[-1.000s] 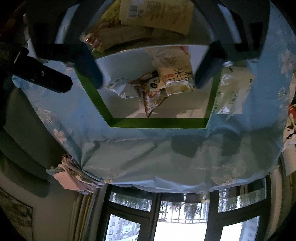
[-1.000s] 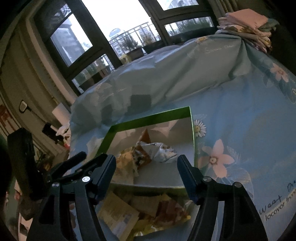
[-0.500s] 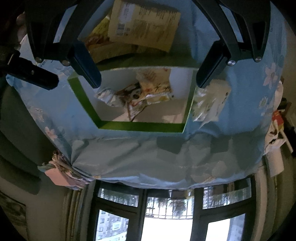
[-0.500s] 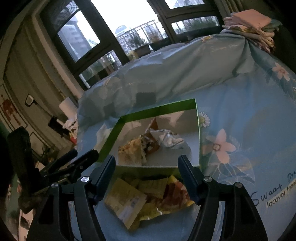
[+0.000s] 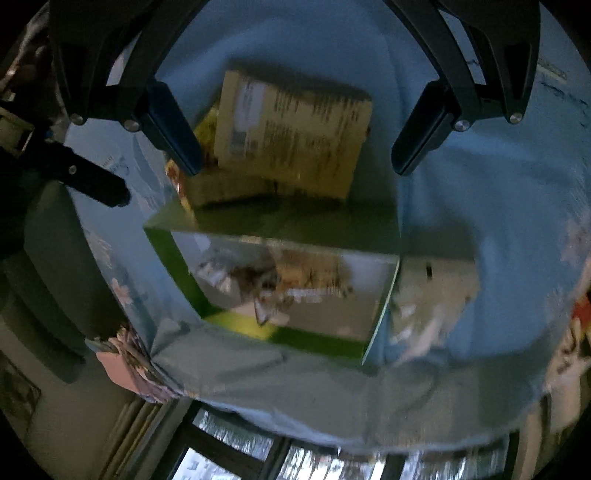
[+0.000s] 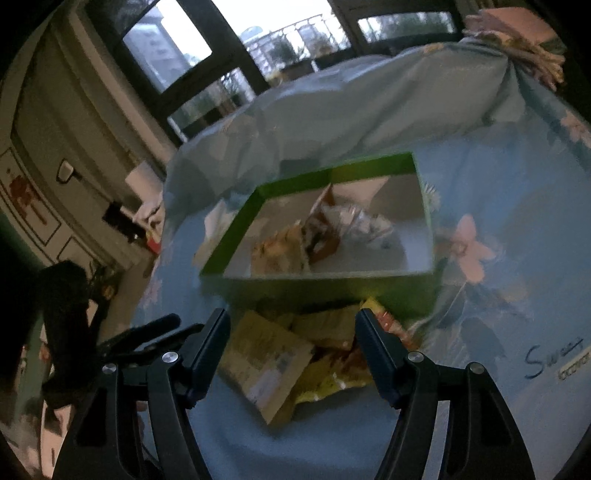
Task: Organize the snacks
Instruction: 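Withdraw the right gripper and reach toward the beige printed packets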
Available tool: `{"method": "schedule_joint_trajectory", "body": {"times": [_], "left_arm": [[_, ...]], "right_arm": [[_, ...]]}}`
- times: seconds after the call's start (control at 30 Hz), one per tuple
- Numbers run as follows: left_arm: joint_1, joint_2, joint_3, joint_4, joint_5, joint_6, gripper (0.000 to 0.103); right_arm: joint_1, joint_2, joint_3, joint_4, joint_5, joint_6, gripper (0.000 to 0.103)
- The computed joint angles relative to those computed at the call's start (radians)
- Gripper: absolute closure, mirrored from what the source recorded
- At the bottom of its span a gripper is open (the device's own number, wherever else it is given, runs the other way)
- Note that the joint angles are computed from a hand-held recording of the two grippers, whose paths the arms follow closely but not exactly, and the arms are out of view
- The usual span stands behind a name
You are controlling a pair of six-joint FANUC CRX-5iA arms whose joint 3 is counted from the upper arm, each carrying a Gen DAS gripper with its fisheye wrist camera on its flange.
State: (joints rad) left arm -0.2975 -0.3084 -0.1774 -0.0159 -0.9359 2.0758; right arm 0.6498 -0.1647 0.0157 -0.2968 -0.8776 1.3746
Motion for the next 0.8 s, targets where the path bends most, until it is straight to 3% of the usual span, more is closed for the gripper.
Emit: {"method": "schedule_joint_trajectory", "body": {"times": [0.23, 0.33, 0.47, 0.7, 0.8], "left_arm": [[0.039, -0.025, -0.052, 0.036, -0.039, -0.046, 0.0], [0.099, -0.057, -0.138, 0.174, 0.003, -0.151, 0.0], [0.17, -0.095, -0.254, 0.376, 0.065, -0.265, 0.002], [0.185, -0.115, -0.305, 0.466, 0.093, -0.314, 0.022], [0.195, -0.115, -0.325, 0.507, 0.104, -0.347, 0.022]], "right_arm": [[0.008, 0.026, 0.001, -0.047, -0.053, 0.041, 0.032], [-0.001, 0.035, 0.001, -0.082, -0.069, 0.055, 0.032], [-0.06, 0.071, 0.038, -0.237, -0.133, 0.112, 0.032], [-0.131, 0.117, 0.057, -0.394, -0.173, 0.112, 0.033], [-0.148, 0.123, 0.055, -0.43, -0.175, 0.115, 0.033]]}}
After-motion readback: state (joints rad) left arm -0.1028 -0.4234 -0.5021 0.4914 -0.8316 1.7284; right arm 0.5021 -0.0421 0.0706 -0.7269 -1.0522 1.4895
